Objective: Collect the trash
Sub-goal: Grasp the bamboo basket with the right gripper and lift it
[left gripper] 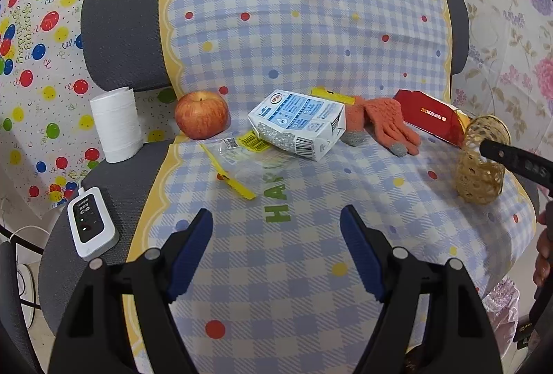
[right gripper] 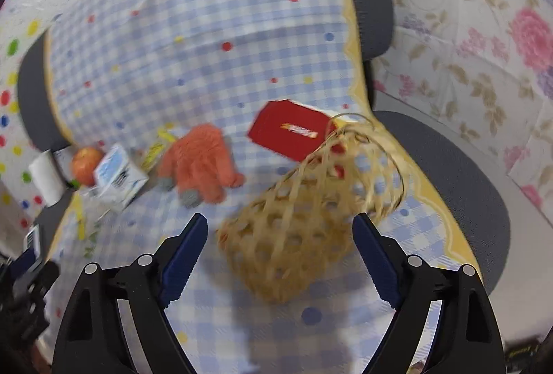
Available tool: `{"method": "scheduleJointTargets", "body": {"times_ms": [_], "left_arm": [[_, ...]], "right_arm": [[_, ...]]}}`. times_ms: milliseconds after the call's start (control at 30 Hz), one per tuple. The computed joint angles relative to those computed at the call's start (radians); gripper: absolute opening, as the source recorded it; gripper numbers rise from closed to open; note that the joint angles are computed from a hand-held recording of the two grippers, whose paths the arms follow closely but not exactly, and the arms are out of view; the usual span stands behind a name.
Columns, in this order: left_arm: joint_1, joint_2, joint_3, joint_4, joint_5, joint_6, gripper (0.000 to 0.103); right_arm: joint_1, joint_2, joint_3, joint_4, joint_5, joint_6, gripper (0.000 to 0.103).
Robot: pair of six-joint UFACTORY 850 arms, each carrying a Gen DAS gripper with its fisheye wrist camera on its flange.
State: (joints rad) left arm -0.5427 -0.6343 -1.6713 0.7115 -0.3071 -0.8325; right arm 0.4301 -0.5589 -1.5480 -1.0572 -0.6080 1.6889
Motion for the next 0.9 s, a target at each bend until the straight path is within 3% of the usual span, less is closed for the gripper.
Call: {"method": "scheduleJointTargets", "body": {"times_ms": [300,467,667,700,833,900], "left_arm": [[-0.014,-0.026,-0.039,-0.041,-0.015,0.069,0.074],[-0.021,-0.037,-0.053,-0.051,-0.023,0.077,0.074],[-0.030,-0.051,-0.074,-0.052,-0.040,0.075,0.074],[-0.031,-0.052,-0.076,-0.046,-0.044,0.070,0.074],[-0.026,-0.077,-0.117,-0.030,-0.076,0.069,0.074],[-0.019,-0.103,-0.159,-0.092,-0.091,0.132,0.074]], "right_arm": [[-0.037,0.067,0.100,0.068,0.019,0.050,0.083],[-0.053,0.096,0.119,0.152,0.038,-0.082,0.084],[-0.086,0.049,0.080,0.260,0.161,-0.168,0.085],[-0.085,0.034,0.063,0.277,0.170,-0.196,0.080],[-0.028,0.000,0.009,0.098,0.083,-0.214,0.072],[0.003,-0.009,-0.003,-0.001,0.024,-0.226,0.072]]}}
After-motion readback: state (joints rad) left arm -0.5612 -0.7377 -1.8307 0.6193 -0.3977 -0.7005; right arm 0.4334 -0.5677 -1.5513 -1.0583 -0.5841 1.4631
